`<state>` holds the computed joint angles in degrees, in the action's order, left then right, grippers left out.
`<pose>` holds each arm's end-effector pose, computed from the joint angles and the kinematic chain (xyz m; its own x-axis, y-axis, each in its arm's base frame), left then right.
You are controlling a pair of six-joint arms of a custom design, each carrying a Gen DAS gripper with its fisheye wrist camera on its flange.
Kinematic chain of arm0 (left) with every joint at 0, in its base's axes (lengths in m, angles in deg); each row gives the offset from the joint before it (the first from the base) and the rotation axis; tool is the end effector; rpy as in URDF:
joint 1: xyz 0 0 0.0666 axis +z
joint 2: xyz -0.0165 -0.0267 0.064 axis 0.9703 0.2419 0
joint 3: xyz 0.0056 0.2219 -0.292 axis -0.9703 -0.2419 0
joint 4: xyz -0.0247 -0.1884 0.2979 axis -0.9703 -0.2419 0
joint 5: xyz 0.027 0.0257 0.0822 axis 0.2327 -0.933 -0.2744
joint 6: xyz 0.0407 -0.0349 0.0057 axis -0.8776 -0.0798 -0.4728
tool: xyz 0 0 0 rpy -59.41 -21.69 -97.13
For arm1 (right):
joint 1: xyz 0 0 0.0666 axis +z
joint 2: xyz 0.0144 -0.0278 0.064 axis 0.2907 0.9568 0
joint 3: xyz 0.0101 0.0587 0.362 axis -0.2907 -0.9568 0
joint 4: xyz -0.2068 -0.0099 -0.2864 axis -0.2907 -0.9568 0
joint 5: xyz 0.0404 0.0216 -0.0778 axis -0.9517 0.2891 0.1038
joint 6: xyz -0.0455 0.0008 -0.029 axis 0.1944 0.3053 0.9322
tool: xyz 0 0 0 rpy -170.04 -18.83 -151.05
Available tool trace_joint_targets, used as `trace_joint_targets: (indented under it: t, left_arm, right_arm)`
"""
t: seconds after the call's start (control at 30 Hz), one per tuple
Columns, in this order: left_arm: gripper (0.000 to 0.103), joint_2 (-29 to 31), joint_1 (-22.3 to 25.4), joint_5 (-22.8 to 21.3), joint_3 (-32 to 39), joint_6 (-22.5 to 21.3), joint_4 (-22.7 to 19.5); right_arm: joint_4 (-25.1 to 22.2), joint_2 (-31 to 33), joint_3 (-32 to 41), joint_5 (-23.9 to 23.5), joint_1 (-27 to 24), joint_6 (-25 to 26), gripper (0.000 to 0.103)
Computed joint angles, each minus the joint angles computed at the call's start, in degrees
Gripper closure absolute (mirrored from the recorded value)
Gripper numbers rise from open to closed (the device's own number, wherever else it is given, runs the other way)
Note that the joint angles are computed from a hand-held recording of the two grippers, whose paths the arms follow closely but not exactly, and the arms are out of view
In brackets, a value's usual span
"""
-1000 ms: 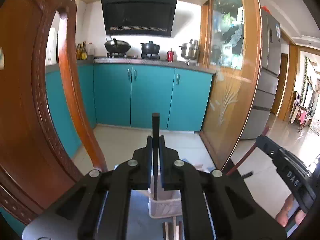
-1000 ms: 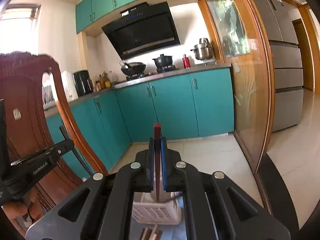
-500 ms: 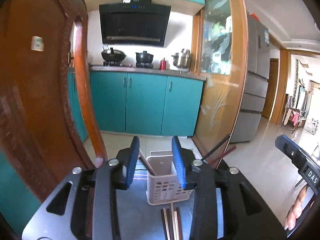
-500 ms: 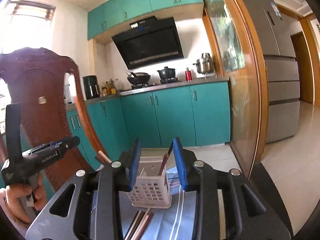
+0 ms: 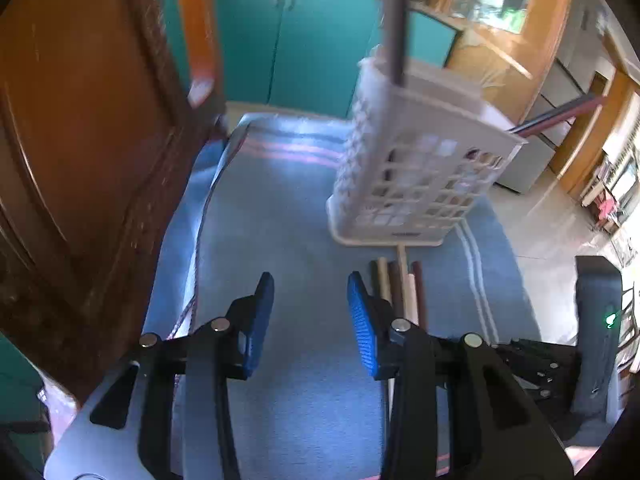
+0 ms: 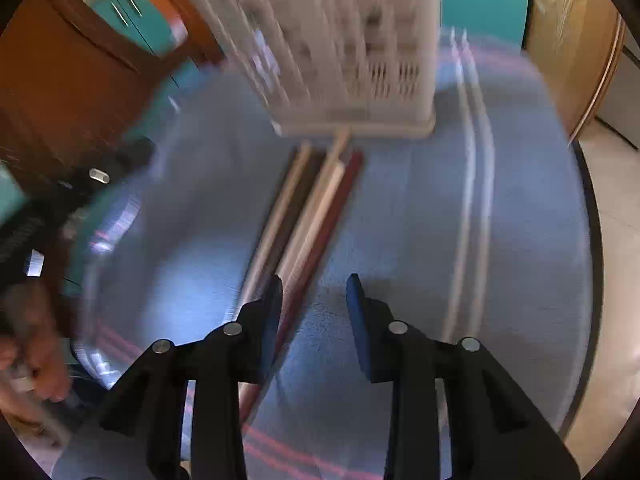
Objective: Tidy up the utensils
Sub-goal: 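Bring both open tools back toward the remaining chopsticks on the cloth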
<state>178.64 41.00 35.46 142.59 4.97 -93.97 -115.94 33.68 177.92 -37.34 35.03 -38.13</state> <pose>0.5052 -0.3359 0.4762 -0.6961 -0.3330 -0.6360 -0.2858 0.9412 -0.1801 0.5509 0.1908 0.4543 -0.8116 -0.4111 -0.4151 -0.5257 0.8239 0.2118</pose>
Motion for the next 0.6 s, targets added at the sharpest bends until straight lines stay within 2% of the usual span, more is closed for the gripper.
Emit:
trace_joint_targets:
  t: [0.07,0.17,0.23,0.27,0.33,0.4,0.43,0.47,0.6]
  left_arm:
    - [0.064,0.0,0.5,1.2,-0.6,0.2,-0.6]
    - [0.061,1.6,0.9,2.7,1.0,0.1,-2.8]
    - [0.058,2.5,1.1,4.1,2.3,-0.1,-3.9]
    - [0.058,2.7,1.0,4.9,2.0,-0.3,-3.9]
    - [0.058,3.3,1.1,5.4,2.5,-0.6,-4.3]
    - [0.058,2.5,1.1,6.3,0.8,-0.5,-2.7]
    - [0.058,1.9,1.1,7.5,-0.4,-0.8,-1.2]
    - [0.058,1.8,1.1,8.3,-0.7,-1.2,-0.3]
    - [0.058,3.3,0.5,10.0,1.0,-4.3,-0.3]
  right_arm:
    - [2.4,-0.6,-1.1,4.4,1.4,1.1,0.070]
    - [1.3,1.2,2.0,6.3,1.2,-0.8,0.070]
    - [-1.3,3.3,5.9,6.9,1.2,0.1,0.070]
    - [-1.1,3.3,6.0,8.8,2.0,1.8,0.069]
    - [3.4,0.7,0.5,12.9,3.5,3.9,0.068]
    - [5.0,-0.2,-1.3,13.4,3.7,3.8,0.069]
    - [5.0,-0.2,-1.4,12.8,3.5,3.4,0.076]
    - [4.6,0.2,-0.7,12.6,3.0,3.0,0.087]
    - [2.9,1.1,1.2,11.7,0.5,2.1,0.095]
